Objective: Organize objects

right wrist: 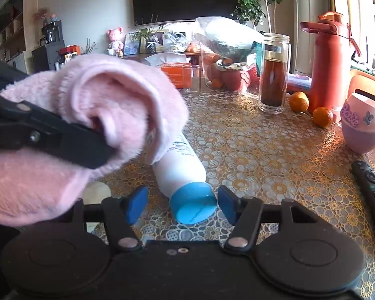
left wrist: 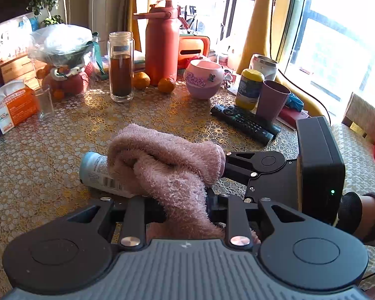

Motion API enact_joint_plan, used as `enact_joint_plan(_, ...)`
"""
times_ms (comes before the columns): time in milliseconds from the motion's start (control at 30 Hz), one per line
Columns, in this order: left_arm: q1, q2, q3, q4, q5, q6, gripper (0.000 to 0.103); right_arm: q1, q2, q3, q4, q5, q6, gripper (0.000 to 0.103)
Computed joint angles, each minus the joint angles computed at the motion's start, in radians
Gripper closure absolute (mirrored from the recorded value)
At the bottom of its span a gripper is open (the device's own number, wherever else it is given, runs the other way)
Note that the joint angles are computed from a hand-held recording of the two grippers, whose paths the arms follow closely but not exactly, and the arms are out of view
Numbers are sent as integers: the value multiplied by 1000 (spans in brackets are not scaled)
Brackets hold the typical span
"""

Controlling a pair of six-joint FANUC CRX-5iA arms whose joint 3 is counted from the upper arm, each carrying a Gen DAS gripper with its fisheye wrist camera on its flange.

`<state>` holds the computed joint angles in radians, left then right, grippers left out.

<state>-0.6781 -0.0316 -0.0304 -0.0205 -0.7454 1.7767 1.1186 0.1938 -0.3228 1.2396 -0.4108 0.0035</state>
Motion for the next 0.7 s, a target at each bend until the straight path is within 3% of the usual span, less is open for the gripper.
enact_joint_plan(167,61,48,-9,129,3,-82,77,-37,-4,-21,83,71,-29,44)
enact_joint_plan(333,90,79,20,88,-23,-24,77,-44,0,-20,105,85,-9,50)
enact_joint_plan(533,139,77,8,51,-13,59,77,-28,9,0,48,62,76,53)
enact_joint_plan(700,174,56,4,-22,-50,165,77,-21,15,12,5,43,105,54)
